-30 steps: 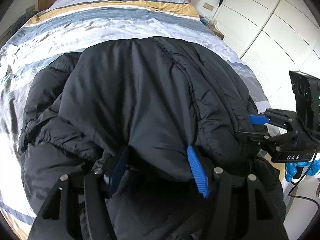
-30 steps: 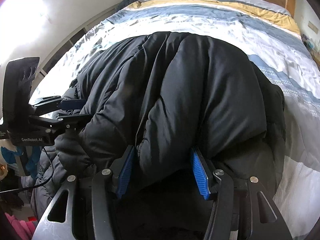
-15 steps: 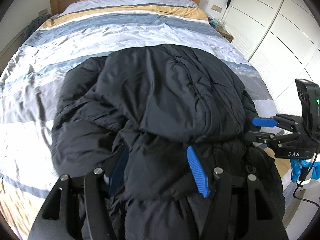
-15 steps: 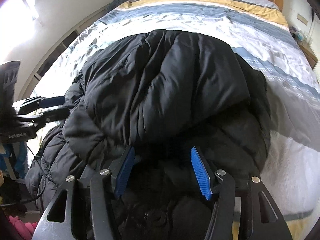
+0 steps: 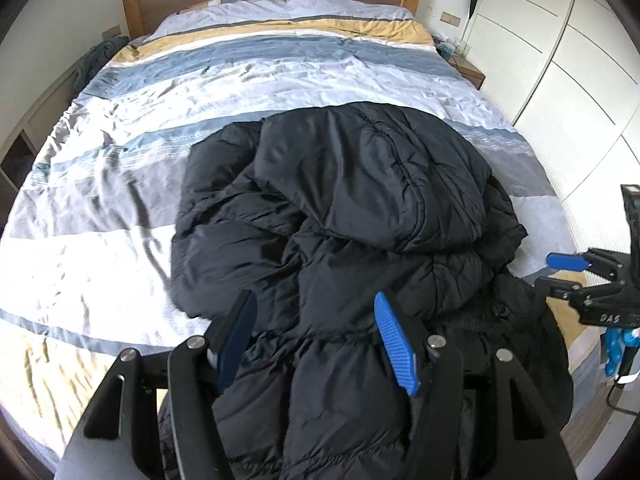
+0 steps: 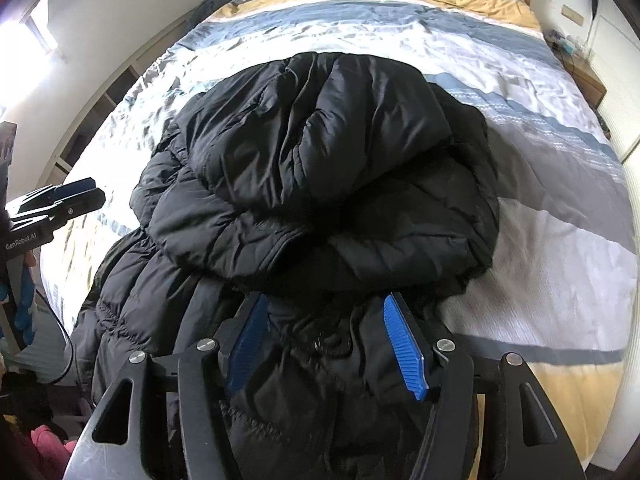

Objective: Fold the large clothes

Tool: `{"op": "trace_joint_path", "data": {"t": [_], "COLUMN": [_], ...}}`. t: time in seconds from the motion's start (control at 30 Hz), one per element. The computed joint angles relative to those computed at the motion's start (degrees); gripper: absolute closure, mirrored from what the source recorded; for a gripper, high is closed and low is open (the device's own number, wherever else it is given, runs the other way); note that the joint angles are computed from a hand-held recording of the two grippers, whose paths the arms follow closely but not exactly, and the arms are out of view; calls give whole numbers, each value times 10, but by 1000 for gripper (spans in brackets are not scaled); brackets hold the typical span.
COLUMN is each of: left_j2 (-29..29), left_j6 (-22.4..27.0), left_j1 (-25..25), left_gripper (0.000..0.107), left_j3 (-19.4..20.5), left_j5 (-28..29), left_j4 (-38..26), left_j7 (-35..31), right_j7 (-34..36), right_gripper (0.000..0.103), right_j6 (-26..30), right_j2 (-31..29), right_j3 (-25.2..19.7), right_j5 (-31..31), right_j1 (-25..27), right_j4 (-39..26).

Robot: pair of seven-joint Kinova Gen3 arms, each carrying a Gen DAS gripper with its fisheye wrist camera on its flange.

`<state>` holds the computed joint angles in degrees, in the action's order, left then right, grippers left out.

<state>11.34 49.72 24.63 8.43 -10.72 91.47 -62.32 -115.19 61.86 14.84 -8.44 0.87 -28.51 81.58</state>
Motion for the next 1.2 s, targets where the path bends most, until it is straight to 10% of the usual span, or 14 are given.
{"op": "trace_joint_path", "data": {"t": [1.2], "left_j2": [-87], "left_j6": [97], "left_j1": [-61], "left_gripper": [39], "left_j3": [3], "left_j5": [-16], "left_j4": [73], "left_j7": [21], "right_j7": [-144], "right_gripper": [0], "right_j6": [84], "right_j2": [-94], "right_j3": [-10], "right_j5": [45], "right_j1": [10], "right_j4": [58]}}
